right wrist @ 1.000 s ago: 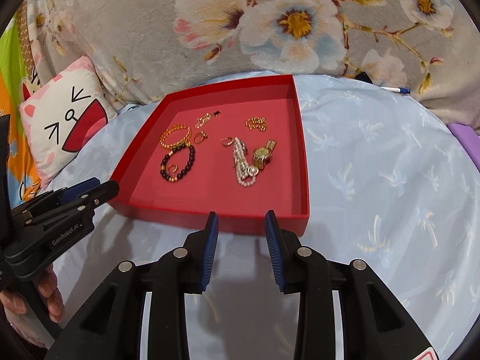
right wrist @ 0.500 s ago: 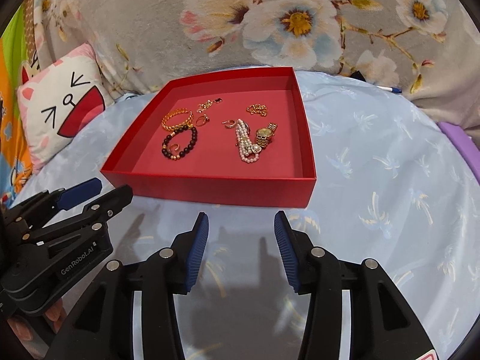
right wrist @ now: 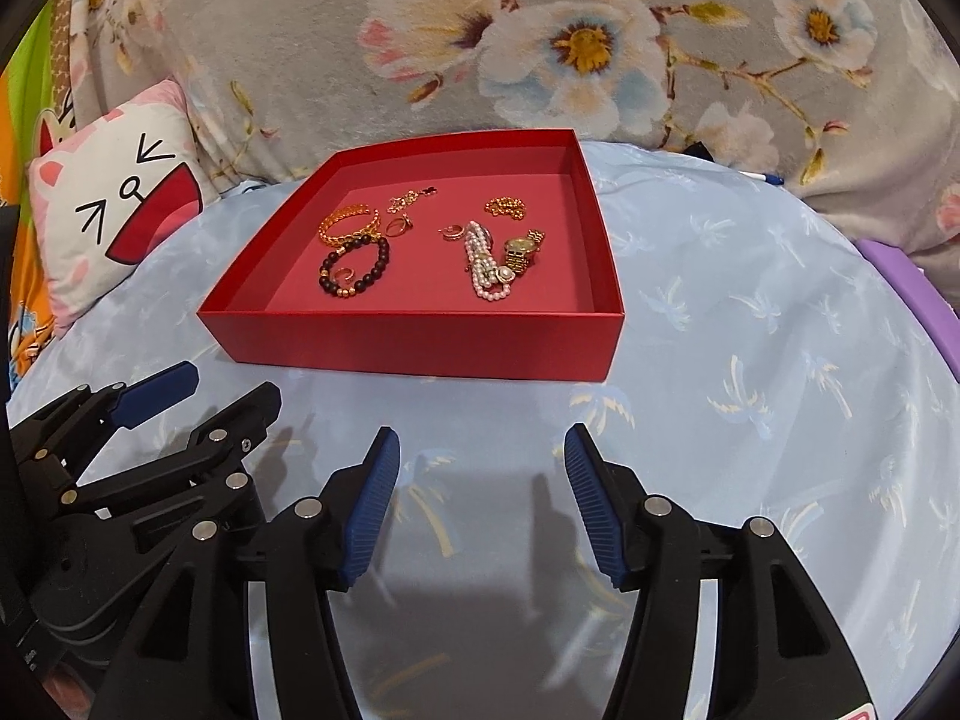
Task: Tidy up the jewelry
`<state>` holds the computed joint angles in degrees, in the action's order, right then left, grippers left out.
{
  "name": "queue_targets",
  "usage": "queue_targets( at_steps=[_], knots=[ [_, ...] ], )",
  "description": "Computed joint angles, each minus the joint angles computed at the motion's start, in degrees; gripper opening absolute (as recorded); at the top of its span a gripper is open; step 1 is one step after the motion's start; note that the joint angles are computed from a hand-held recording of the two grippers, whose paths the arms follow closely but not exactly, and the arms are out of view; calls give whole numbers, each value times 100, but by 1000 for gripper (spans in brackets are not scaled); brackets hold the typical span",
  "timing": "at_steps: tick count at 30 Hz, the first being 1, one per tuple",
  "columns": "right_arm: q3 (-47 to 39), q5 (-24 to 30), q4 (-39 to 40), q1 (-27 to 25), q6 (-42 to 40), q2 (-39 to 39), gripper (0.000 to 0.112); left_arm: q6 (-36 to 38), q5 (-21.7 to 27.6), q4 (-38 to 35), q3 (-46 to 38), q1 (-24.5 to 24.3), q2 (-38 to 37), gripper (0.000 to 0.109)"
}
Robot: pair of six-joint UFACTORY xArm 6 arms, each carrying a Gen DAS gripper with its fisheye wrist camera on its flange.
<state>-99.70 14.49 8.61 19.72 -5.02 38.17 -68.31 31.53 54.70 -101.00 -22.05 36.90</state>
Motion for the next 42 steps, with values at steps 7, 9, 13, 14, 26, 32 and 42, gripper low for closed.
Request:
queue_targets(
  at_steps=[7,9,13,14,26,32,42],
  knots=[
    [170,-122,-840,-46,762,-40,58,-34,10,-115,21,-5,-8,62],
    [182,-142,-835,-56,799,-44,60,-116,52,-48,28,-16,-20,65],
    [120,-73,-1029,-83,1035,-7,64,-148,155,-25,-6,-43,-3,66],
    [119,-67,-1110,-86,1110,-6,65,-138,179,-35,-17,-46,2,66],
    [207,-140,-2550,-128,2367,-75,70,-497,744,324,-136,-169,21,69],
    [219,-107,-2733,-117,2520,-87,70,-576,810,321,-112,-160,1,69],
    [110,29,-2484,-109,2349,-14,73,-503,855,207,-162,-152,42,71]
  ],
)
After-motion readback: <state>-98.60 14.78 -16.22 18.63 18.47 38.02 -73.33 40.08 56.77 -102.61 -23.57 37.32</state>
